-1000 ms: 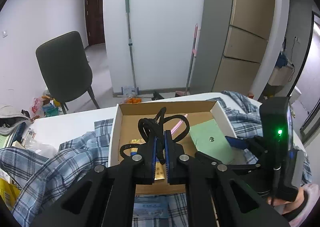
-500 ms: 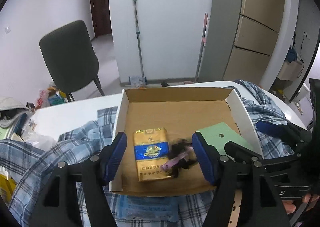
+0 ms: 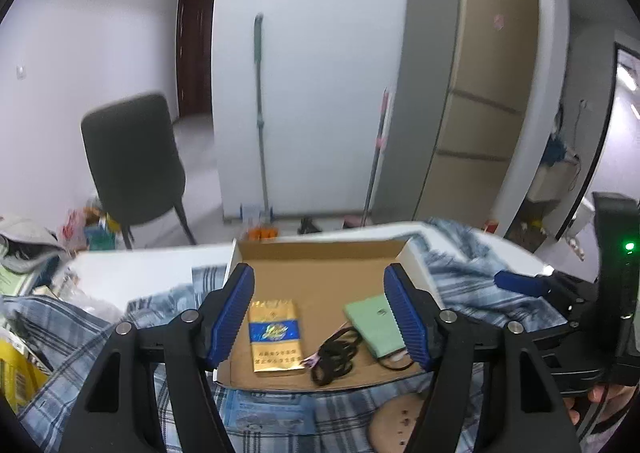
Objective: Organize soft objects
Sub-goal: 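Grasp the black 'Face' tissue pack with the right gripper and lift it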
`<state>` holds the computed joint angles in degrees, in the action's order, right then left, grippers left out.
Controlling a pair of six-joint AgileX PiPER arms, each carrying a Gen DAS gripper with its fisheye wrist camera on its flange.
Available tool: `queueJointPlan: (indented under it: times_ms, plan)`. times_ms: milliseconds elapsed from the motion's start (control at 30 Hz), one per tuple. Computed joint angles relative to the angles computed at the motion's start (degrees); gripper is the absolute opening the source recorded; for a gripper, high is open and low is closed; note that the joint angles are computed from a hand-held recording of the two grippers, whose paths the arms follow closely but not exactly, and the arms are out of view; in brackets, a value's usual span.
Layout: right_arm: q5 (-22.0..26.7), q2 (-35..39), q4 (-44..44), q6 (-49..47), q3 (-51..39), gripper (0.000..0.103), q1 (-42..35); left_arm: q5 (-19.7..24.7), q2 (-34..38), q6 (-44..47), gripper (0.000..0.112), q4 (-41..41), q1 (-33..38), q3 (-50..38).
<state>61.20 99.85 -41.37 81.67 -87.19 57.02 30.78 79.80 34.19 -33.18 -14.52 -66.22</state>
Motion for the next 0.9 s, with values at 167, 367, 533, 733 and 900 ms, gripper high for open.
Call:
queueJointPlan:
  times_ms: [167,367,533,733,900]
  plan:
    - [1.51,-3.73,-4.39,2.95,2.92,0.091,4.96,-4.37,-11.41,19.7,0.091,-19.87,1.63,10.42]
    - [1.54,-7.98,-9.72,12.08,9.73,0.091,10.41,-6.94,-18.58,30.68,0.103,-29.35,0.73,18.46]
    - [0.39,-9.54,-12.58,18.16,14.91,0.091,12.6,-5.47,-21.64,42.12,0.103,-40.31,2.81,25.24]
    - [-5.64,-9.49,-13.31,21.5,20.48,0.085,11.07,-3.2,-19.05,56.78,0.103,-55.07,5.3,30.92]
    - [-14.51,-9.61,-10.11,20.4,24.38,0.067,7.24,-6.13,-15.94,60.5,0.103,-57.34,3.1,31.67]
